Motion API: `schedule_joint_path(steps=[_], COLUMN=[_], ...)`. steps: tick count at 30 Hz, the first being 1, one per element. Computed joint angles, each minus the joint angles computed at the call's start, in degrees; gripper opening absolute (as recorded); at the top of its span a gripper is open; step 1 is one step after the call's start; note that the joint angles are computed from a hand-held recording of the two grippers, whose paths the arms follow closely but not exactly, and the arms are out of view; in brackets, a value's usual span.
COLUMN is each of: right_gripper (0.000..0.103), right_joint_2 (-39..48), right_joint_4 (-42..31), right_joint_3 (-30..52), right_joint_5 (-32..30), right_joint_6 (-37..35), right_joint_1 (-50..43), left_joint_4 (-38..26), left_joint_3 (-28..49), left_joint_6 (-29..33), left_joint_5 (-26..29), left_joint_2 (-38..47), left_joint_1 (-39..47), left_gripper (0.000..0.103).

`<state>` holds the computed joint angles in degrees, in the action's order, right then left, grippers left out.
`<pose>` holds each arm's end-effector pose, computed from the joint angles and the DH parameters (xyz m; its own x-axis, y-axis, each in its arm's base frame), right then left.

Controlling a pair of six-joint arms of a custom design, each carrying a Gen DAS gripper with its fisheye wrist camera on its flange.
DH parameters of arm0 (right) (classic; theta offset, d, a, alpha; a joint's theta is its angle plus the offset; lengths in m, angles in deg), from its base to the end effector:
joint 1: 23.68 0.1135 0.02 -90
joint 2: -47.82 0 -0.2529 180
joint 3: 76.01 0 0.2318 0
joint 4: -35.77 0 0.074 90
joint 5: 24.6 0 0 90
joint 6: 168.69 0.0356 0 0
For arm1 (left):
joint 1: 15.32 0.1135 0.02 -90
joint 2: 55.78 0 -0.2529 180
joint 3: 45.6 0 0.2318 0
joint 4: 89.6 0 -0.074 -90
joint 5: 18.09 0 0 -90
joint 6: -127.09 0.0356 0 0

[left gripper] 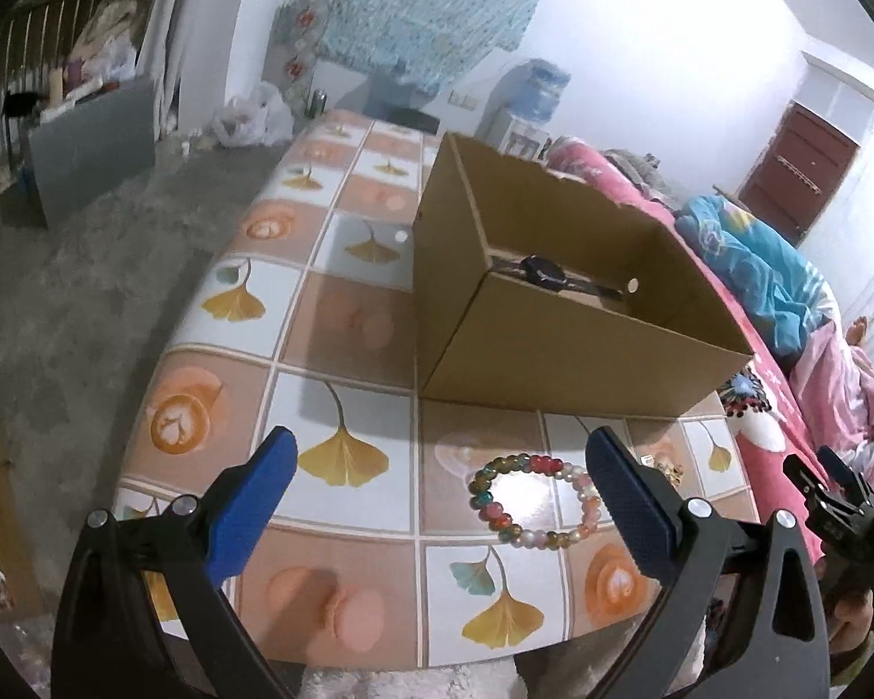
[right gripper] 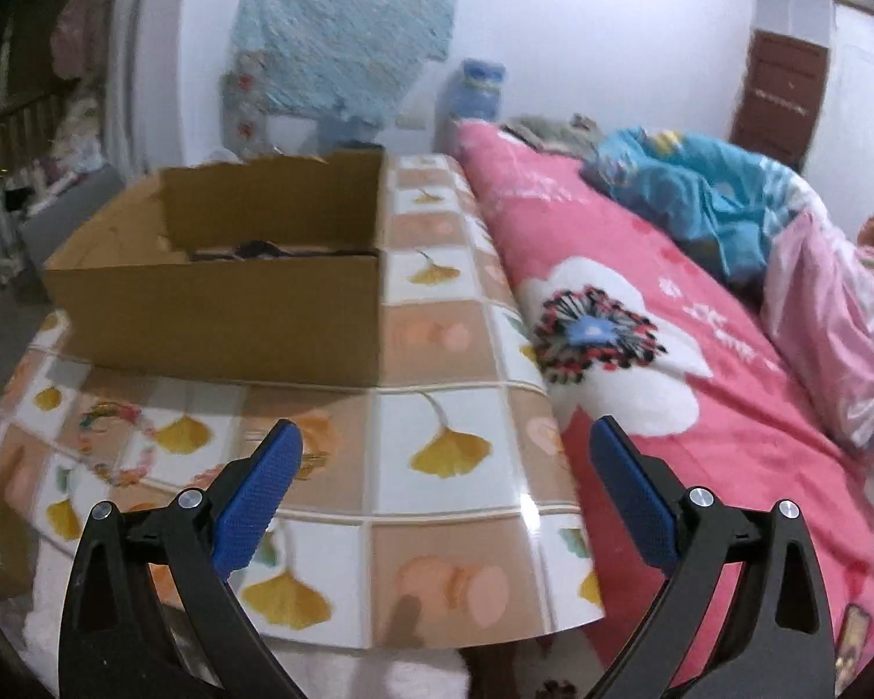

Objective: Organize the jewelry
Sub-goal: 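Move both tools back over the bracelets lying on the table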

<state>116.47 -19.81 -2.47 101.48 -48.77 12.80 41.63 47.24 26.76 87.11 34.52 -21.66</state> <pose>0.1926 0.1163 0.2893 -0.6293 0.0361 -0.7764 0.1539 0.9849 -0.0789 0.3248 -0.0455 0.2984 -0.7575 -0.0899 -0.6466 0.1535 0.9382 -0.3103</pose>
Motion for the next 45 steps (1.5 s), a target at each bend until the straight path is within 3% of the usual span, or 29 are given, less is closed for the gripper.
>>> schedule_joint_path(steps=[4, 8, 16, 23, 34, 45], right_gripper=[0.095, 0.095, 0.092, 0.073, 0.065, 0.062], right_joint_2=[-4.9, -7.2, -4.0, 3.4, 13.7, 18.8], right_joint_4=[2.9, 3.3, 10.0, 14.7, 17.3, 23.0], right_joint_3=[-2.5, -3.9, -5.8, -3.3, 4.5, 8.4], right_joint_5=[-3.6, -6.1, -22.2, -33.1, -40.2, -42.2], right_joint_6=[-0.4, 1.1, 1.2, 1.2, -3.0, -1.6], right_joint_1=[2.3, 3.1, -2.6, -8.9, -15.0, -16.7], left_joint_4=[4.4, 4.2, 5.0, 2.9, -0.2, -0.8], left_joint_3=[-4.4, -5.3, -4.7, 5.5, 19.5, 25.3], left_joint_6=[-1.5, -1.8, 4.1, 5.7, 6.1, 6.7], left_joint_5=[3.5, 1.9, -13.0, -17.4, -17.3, -13.6], left_joint_2=[-4.7, -6.7, -4.5, 7.9, 20.3, 25.1], left_joint_1=[0.8, 0.1, -7.8, -10.7, -9.9, -7.5], left_gripper=[0.097, 0.097, 0.097, 0.097, 0.097, 0.099])
